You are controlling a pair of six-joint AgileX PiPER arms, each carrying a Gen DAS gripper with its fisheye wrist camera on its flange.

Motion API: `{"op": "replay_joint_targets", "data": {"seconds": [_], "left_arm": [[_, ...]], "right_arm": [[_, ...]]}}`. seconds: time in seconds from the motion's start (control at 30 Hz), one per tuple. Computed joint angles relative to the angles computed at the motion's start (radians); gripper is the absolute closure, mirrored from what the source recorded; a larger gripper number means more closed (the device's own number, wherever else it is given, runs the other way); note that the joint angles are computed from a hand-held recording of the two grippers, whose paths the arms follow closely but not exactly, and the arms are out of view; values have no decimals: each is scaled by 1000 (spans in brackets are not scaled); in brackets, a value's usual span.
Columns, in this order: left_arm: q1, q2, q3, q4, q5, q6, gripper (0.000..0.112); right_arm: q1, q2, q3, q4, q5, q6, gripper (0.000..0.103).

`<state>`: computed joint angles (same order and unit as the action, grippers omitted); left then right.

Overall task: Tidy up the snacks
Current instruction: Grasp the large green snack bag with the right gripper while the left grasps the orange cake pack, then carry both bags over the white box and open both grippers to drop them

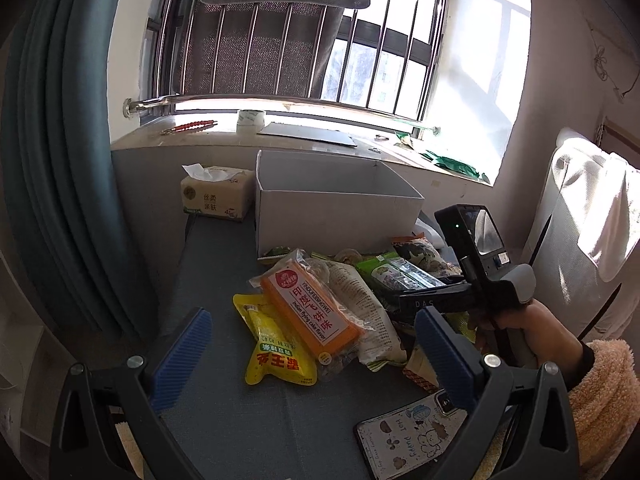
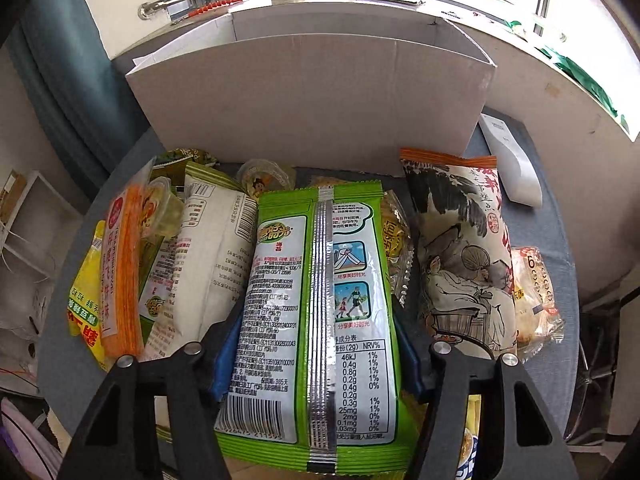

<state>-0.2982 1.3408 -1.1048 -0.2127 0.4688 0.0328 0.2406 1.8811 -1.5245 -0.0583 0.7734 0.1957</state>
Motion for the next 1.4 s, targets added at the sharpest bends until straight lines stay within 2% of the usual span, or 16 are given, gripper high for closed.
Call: {"op": "replay_joint_targets", "data": {"seconds": [0.17, 0.33, 0.43, 0.53, 0.63, 0.73, 0.83, 0.9, 0.97, 1.1, 1.13, 1.2, 1.23, 1.33, 1.4], "left_arm": [[12, 36, -21, -17, 22, -11, 10], [22, 110, -84, -87, 66, 29, 9], [21, 204, -175, -91, 121, -16, 10], [17, 309, -275, -127, 156, -19, 10], [-1, 447, -420, -66, 214, -123, 10], [45, 605, -594, -169, 338, -184, 10], [31, 723, -751, -52, 429, -298, 10], [18, 768, -804, 5, 454, -344, 10], [-9, 819, -876, 121, 494, -398, 10], [-14, 846, -876, 108, 477, -373, 10], [-14, 839, -857, 101, 461, -364, 14], [-2, 802, -793, 66, 415, -340, 31], [7, 790, -769, 36, 400, -317, 44], [25, 733, -664, -47, 328, -222, 54], [26, 678, -580, -68, 265, -181, 56]], "right_arm": [[-17, -166, 138, 24, -94, 16, 35], [-27, -397, 327, 1, -214, 77, 35], [-3, -534, 440, -84, -273, 181, 35], [34, -615, 472, -228, -269, 320, 34], [21, -658, 492, -146, -286, 279, 35], [36, -681, 518, -211, -301, 352, 34], [35, -700, 533, -245, -304, 368, 34], [21, -706, 541, -218, -318, 345, 34], [15, -707, 547, -198, -331, 323, 34], [17, -698, 552, -218, -331, 343, 33], [15, -699, 555, -213, -331, 341, 33], [12, -700, 555, -198, -330, 331, 33], [11, -701, 555, -196, -330, 331, 33], [8, -696, 552, -186, -332, 322, 33], [11, -693, 551, -186, -331, 320, 33]]}}
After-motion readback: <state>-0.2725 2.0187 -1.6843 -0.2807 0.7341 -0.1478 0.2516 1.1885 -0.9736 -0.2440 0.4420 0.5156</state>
